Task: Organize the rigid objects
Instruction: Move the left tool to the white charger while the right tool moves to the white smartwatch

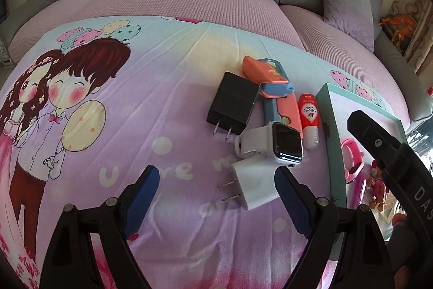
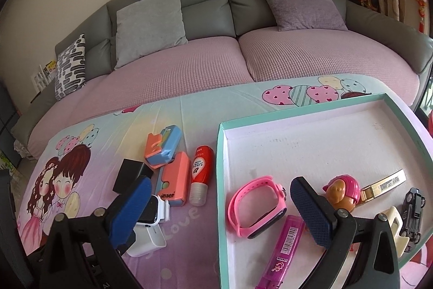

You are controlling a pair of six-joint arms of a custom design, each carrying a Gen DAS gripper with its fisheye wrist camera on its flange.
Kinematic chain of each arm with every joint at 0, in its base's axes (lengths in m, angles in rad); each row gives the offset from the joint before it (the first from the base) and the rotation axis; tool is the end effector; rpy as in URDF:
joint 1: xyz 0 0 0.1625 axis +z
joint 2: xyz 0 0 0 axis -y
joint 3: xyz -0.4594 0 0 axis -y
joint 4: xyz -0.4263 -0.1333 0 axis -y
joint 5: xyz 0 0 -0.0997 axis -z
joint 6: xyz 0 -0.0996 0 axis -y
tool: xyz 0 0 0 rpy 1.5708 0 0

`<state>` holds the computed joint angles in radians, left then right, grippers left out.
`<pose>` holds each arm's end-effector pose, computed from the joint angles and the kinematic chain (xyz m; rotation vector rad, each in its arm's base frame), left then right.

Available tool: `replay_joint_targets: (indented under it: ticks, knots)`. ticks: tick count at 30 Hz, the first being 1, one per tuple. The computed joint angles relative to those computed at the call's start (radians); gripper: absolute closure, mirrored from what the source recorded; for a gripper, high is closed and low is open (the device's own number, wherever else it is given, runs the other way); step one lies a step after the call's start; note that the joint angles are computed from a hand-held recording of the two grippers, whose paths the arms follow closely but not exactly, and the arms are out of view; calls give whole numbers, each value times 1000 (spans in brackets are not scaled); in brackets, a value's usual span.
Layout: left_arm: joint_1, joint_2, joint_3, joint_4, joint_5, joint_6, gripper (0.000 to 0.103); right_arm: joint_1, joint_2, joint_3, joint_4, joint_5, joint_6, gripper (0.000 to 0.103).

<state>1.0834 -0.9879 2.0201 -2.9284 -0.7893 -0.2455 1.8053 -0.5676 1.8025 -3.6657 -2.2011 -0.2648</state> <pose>-0.0959 -0.6153 0.1450 0.1298 2.4274 -0.7297 0.2245 -0.6187 0.0301 0.2359 -2.3218 1.0471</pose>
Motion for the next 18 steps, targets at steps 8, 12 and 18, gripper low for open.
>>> replay_joint_targets:
  ticks: [8, 12, 18]
  knots:
    - [-4, 42, -21, -8, -24, 47, 15, -10, -11, 15, -15, 9, 11, 0]
    - [0, 57, -37, 39, 4, 8, 15, -12, -12, 17, -12, 22, 12, 0]
    - [9, 19, -15, 46, 52, -23, 15, -9, -10, 18, 2, 54, 17, 0]
